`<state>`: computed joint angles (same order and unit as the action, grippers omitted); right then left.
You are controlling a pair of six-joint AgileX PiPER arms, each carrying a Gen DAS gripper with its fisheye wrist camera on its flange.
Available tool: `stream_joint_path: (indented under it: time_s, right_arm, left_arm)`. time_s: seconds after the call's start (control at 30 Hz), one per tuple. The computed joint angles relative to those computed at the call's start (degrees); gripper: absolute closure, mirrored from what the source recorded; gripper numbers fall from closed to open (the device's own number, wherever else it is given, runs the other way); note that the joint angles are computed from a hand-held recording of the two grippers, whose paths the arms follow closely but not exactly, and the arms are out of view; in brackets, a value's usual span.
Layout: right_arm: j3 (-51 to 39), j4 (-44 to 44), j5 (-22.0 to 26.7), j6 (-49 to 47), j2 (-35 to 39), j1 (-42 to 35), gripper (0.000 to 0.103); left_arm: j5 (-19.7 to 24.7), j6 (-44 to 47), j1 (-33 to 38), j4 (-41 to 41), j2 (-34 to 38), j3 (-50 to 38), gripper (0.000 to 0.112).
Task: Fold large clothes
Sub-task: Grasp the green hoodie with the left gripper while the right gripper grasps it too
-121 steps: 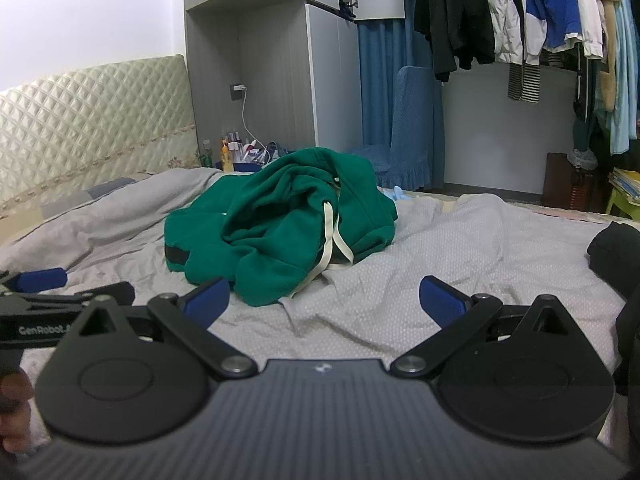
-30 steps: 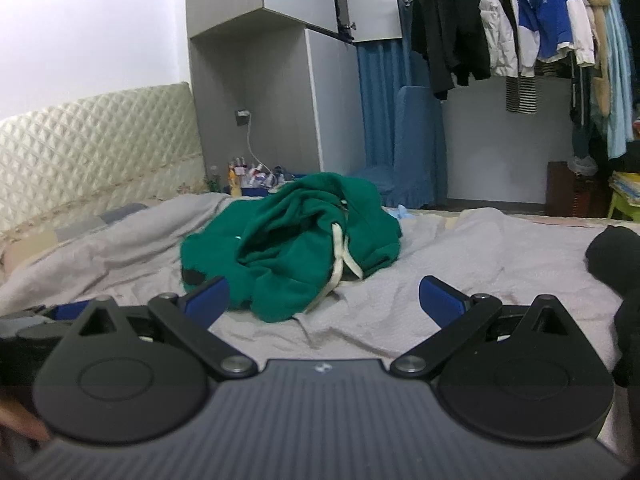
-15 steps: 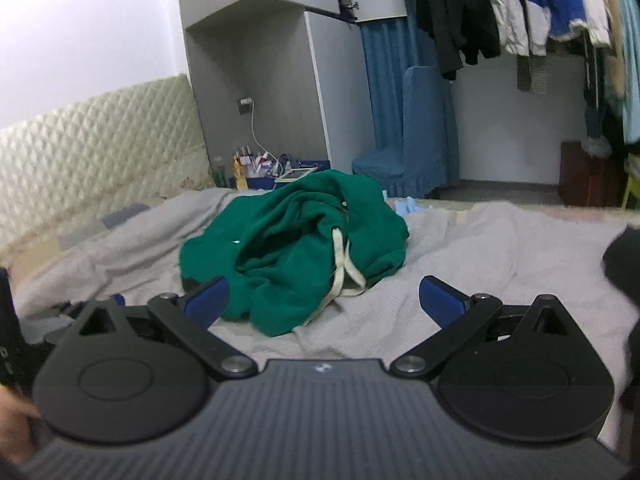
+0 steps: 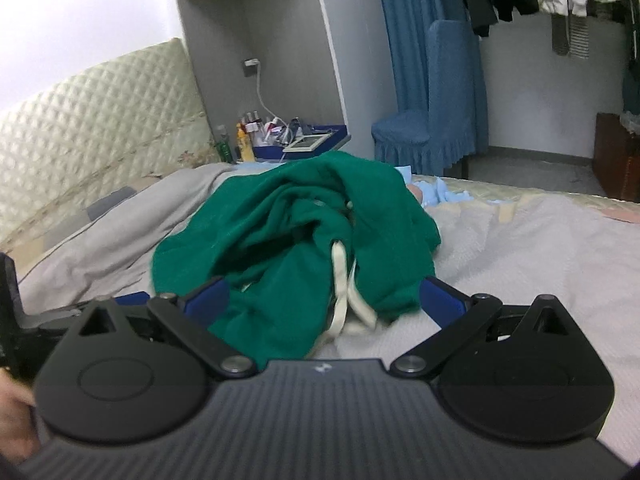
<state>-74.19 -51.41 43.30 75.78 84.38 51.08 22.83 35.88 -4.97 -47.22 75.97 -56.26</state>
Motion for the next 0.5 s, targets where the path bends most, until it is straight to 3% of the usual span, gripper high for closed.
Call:
stream_joint_path:
  time_s: [0.17, 0.27, 0.5]
  right_arm:
    - [-7.0, 7.6, -11.6, -10.4, 7.8, -11.0, 0.000]
    - [-11.8, 12.8, -15.7, -17.5, 12.3, -15.3, 0.000]
    - [-25.7, 25.9, -13.0, -34.4, 24.6, -21.6, 0.015]
  left_arm:
    - [4.4, 15.3, 2.8, -19.9, 14.9, -11.2, 0.009]
    - [8.3, 22.6, 3.4, -29.7, 21.9, -16.2, 0.009]
    - [8.3, 18.6, 0.0, -31.6, 34.7, -27.1, 0.013]
